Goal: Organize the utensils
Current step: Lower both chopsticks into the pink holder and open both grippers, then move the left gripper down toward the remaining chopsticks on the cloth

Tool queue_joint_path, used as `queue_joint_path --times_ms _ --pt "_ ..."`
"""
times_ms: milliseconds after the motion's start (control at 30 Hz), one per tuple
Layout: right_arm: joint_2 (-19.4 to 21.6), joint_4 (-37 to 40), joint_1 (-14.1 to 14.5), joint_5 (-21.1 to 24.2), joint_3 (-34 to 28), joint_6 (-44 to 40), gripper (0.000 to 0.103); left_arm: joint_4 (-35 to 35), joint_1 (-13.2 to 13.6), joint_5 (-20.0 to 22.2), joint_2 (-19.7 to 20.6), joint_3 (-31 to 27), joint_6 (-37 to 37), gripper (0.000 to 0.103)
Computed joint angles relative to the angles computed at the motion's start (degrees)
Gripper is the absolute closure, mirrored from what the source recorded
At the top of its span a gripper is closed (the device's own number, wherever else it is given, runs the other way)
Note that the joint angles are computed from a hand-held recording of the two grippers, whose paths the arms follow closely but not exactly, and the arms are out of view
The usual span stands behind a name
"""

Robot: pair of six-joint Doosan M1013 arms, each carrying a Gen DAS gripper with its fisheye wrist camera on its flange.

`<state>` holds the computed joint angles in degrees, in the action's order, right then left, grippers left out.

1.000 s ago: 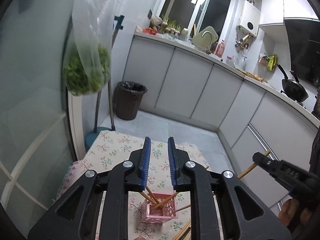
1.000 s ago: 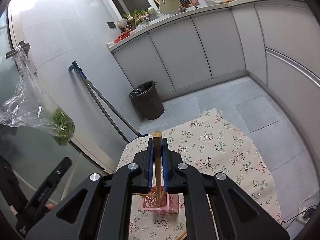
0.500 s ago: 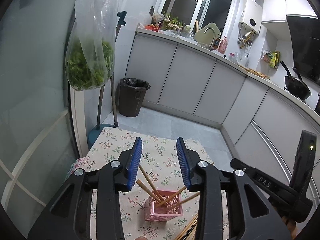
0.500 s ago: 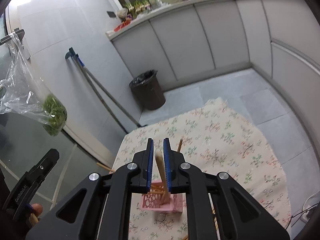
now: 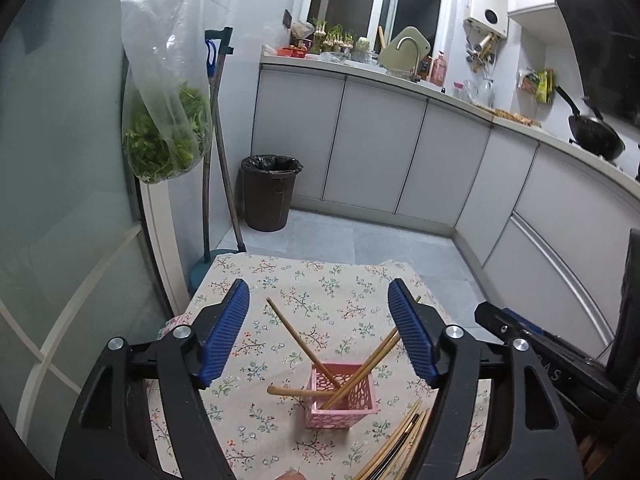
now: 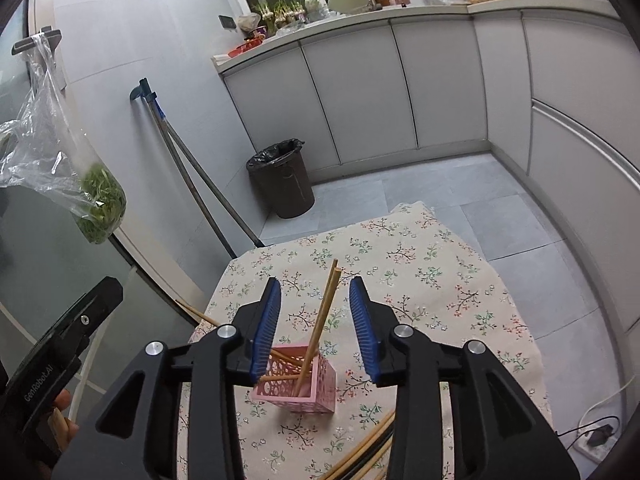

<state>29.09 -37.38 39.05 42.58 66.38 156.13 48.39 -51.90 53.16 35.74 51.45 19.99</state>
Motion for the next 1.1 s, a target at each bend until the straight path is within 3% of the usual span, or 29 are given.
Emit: queue_joint_path --times_ms 333,467,900,1100 --pt "-2.41 -4.27 1.29 0.4 3.89 3.79 0.052 -0.74 -1.03 2.24 0.38 0.03 2.26 0.028" --pt "-3.14 -5.21 1.64 1.0 5.36 5.1 0.044 0.37 -1.65 2.59 0.1 0.89 1.56 0.018" --pt "-5.91 -9.98 2.62 3.15 10.86 13.93 0.012 -1.64 -2.55 3.18 0.41 1.47 4.1 0.007" --pt "-8.22 -11.79 2.67 4.18 15.01 19.0 0.007 -6.17 -2.56 4.52 1.42 0.83 6.7 0.007"
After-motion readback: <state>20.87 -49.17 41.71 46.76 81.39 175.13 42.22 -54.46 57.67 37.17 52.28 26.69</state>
